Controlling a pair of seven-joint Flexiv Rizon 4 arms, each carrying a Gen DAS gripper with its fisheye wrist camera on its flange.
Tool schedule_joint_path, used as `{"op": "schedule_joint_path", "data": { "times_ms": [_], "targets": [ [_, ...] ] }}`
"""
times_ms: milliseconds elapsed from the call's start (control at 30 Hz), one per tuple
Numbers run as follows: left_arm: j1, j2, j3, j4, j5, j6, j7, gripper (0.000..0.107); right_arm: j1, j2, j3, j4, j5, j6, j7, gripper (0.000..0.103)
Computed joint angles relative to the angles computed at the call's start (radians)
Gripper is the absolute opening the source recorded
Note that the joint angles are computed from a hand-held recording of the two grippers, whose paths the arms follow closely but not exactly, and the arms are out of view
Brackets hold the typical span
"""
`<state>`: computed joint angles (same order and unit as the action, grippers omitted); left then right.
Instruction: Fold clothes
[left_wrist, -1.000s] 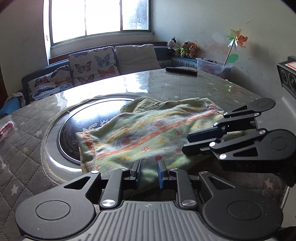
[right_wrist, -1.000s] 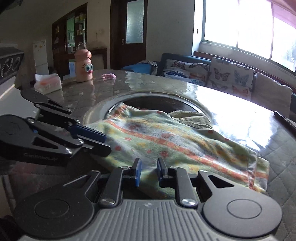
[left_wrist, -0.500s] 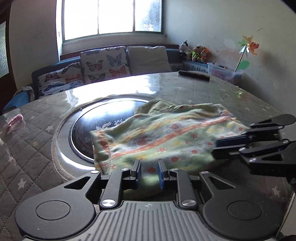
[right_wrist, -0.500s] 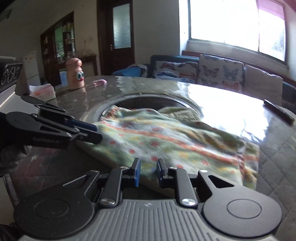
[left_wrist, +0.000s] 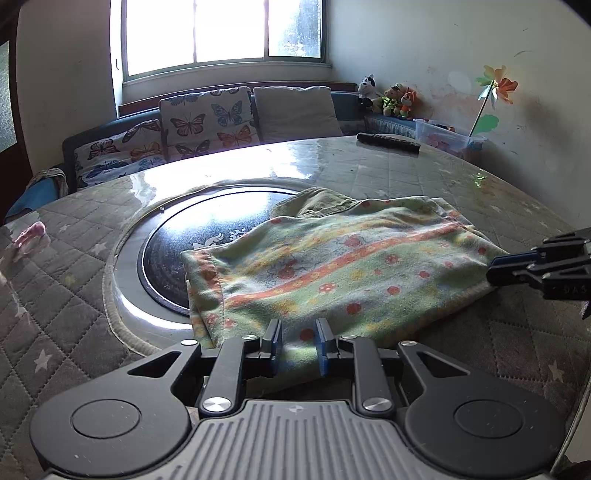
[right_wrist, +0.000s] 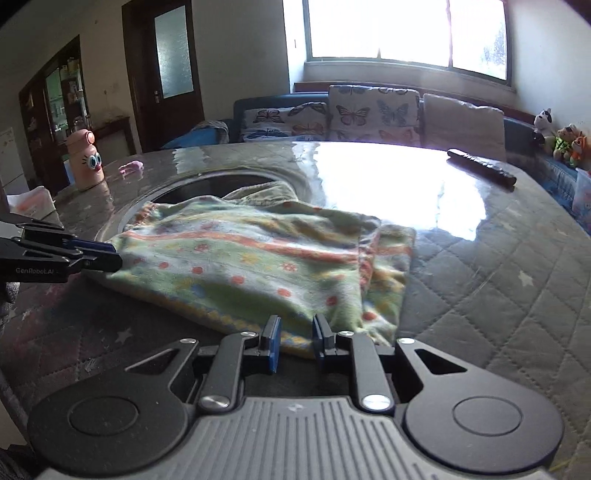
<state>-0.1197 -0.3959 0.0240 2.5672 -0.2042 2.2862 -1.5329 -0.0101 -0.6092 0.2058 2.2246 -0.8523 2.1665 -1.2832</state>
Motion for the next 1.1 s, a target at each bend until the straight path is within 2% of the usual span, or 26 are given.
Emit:
{"op": "schedule_joint_path", "data": {
  "times_ms": [167,267,333,567,767,900,1100],
  "targets": [
    [-0.003,-0.002,0.000,-0.001,-0.002,0.000,0.000,0.023,0.056,-0.018,-0.016,-0.024,0.099,0.039,-0.022,0.019],
    [0.005,0.001,-0.002,0.001,0.008,-0.003,-0.003,0.023,0.082,-0.030,-0.032,-0.043,0.136,-0.004,-0.026,0.017],
    [0.011,0.004,-0.004,0.001,0.016,-0.007,-0.006,0.023,0.051,-0.036,-0.010,-0.047,0.114,-0.008,-0.015,0.016],
    [0.039,0.017,-0.010,-0.019,0.044,-0.033,-0.020,0.023,0.074,-0.045,-0.005,-0.085,0.153,-0.009,-0.027,0.018],
    [0.064,0.019,-0.009,-0.030,0.063,-0.059,-0.031,0.023,0.030,-0.077,0.031,-0.130,0.099,-0.071,0.026,0.017],
    [0.078,0.019,-0.004,-0.055,0.069,-0.078,-0.024,0.023,0.047,-0.074,0.023,-0.145,0.108,-0.070,0.011,0.018],
    [0.137,-0.002,-0.016,-0.108,0.092,-0.135,-0.042,0.023,0.007,-0.136,0.079,-0.247,0.040,-0.138,0.070,0.018]
  ]
}}
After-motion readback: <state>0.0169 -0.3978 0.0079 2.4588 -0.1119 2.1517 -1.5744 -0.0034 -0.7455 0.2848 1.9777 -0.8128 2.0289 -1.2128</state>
